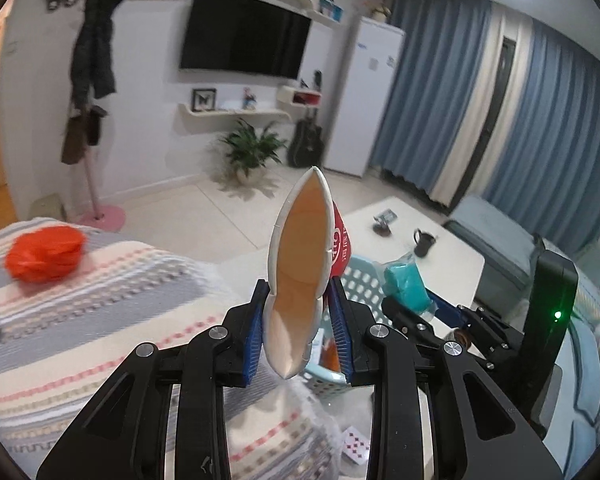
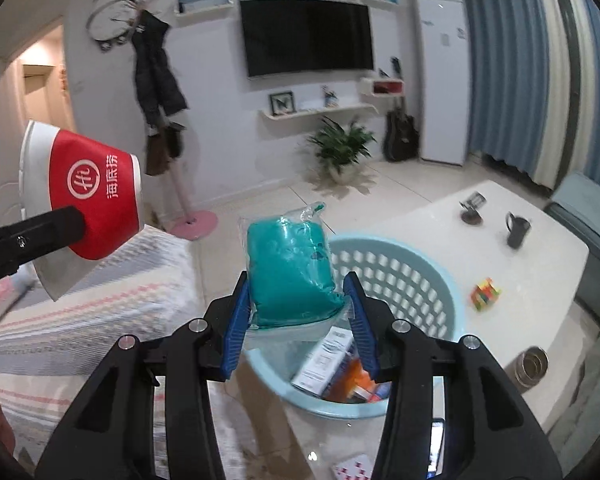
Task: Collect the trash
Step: 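Carry the paper cup and teal packet to the basket and release them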
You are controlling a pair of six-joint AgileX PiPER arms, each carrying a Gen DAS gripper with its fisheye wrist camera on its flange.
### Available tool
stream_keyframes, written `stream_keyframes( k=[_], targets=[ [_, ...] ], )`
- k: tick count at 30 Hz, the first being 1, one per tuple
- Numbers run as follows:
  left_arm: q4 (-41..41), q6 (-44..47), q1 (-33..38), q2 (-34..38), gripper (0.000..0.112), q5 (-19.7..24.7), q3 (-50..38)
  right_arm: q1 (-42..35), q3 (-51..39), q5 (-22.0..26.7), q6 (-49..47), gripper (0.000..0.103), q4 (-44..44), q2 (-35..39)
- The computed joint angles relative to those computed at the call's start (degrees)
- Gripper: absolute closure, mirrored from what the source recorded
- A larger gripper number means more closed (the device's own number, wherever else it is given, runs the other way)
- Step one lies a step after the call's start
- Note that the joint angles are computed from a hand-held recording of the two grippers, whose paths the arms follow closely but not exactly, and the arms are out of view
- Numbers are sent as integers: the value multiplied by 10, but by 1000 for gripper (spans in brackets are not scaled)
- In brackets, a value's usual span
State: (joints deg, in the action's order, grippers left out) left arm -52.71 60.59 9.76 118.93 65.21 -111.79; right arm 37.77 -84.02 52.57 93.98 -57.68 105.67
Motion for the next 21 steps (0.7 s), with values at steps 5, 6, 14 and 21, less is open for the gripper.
stream_keyframes(
  k=[5, 6, 14, 21],
  targets=[
    [37, -32, -40, 38, 83, -2, -30, -42, 60, -55, 36, 59, 17, -6],
    [46, -41, -48, 50, 83, -1, -41, -51, 71, -69, 41, 59, 21, -6],
    [89, -75, -86, 94, 83, -1, -77, -86, 99, -107, 46, 56, 47, 2],
    [102, -75, -97, 99, 64, -12, -77, -100, 127, -122, 69, 44, 49, -9]
  ],
)
